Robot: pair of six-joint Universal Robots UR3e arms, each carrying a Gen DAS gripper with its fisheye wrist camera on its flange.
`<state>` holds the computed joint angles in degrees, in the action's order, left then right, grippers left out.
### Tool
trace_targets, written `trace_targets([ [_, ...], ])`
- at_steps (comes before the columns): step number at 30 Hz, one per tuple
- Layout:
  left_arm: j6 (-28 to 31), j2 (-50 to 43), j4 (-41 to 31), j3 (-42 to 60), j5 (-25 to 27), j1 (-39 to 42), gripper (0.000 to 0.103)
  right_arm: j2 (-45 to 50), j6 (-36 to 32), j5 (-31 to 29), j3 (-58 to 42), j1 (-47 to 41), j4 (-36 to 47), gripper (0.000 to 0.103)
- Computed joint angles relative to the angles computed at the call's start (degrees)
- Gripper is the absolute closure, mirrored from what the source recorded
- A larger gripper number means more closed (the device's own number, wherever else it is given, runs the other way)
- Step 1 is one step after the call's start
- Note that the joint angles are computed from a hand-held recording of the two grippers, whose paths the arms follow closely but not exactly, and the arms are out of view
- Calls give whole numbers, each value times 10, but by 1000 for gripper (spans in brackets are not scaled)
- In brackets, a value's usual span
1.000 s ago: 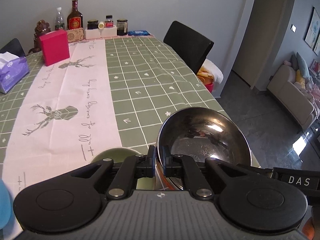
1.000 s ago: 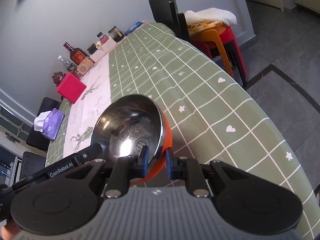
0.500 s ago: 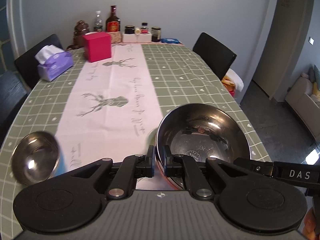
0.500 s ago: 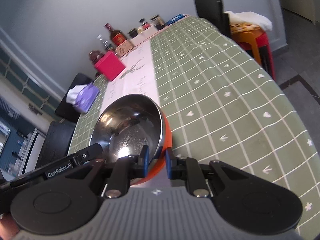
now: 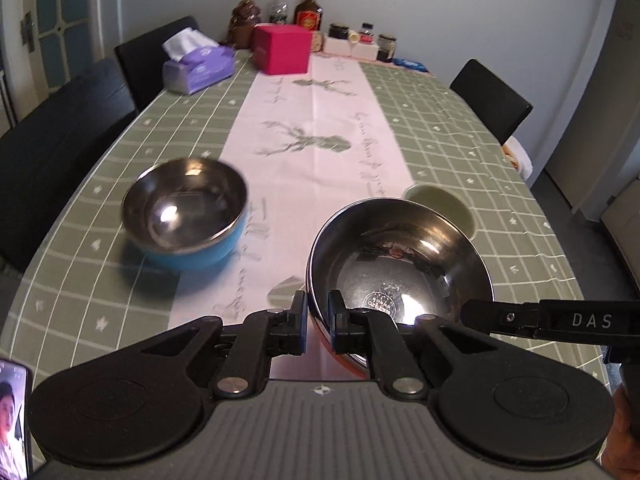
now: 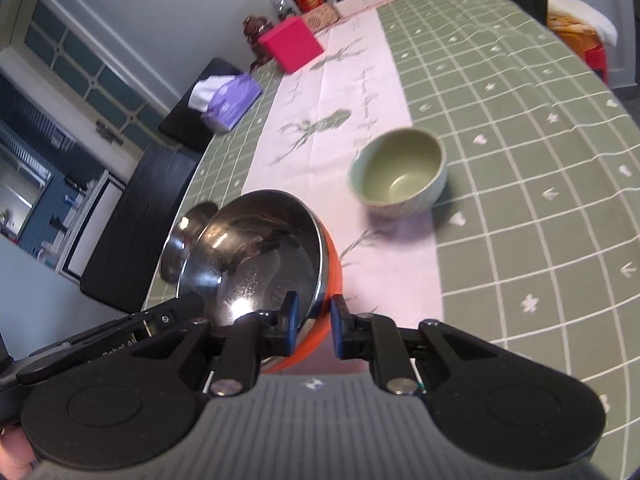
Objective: Organize plates and bowls
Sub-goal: 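Lift the orange bowl with both grippers and carry it toward the blue bowl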
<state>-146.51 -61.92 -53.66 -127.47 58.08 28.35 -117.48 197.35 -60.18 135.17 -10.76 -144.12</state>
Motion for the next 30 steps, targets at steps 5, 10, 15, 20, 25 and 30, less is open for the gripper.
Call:
trace_targets([
  [5,34,7,-21,-31,-10,49,91,80,21,-35,-12,58,-67,88],
  [10,56,30,-3,-61,-24,76,91,137,27,-38,-20,81,-100,89],
  [15,66,22,20,-80,-30,88,91,175,39,-49,-28,102,-128,89],
  [20,73,-3,20,-79,-39,97,91,186,42,-69,-37,118,-143,89],
  [25,80,-10,15,-79,-47,103,90,186,45,-69,-31,114,-156,88],
  [30,94,-12,15,-84,-54,109,88,185,45,-61,-18,110,-180,88],
])
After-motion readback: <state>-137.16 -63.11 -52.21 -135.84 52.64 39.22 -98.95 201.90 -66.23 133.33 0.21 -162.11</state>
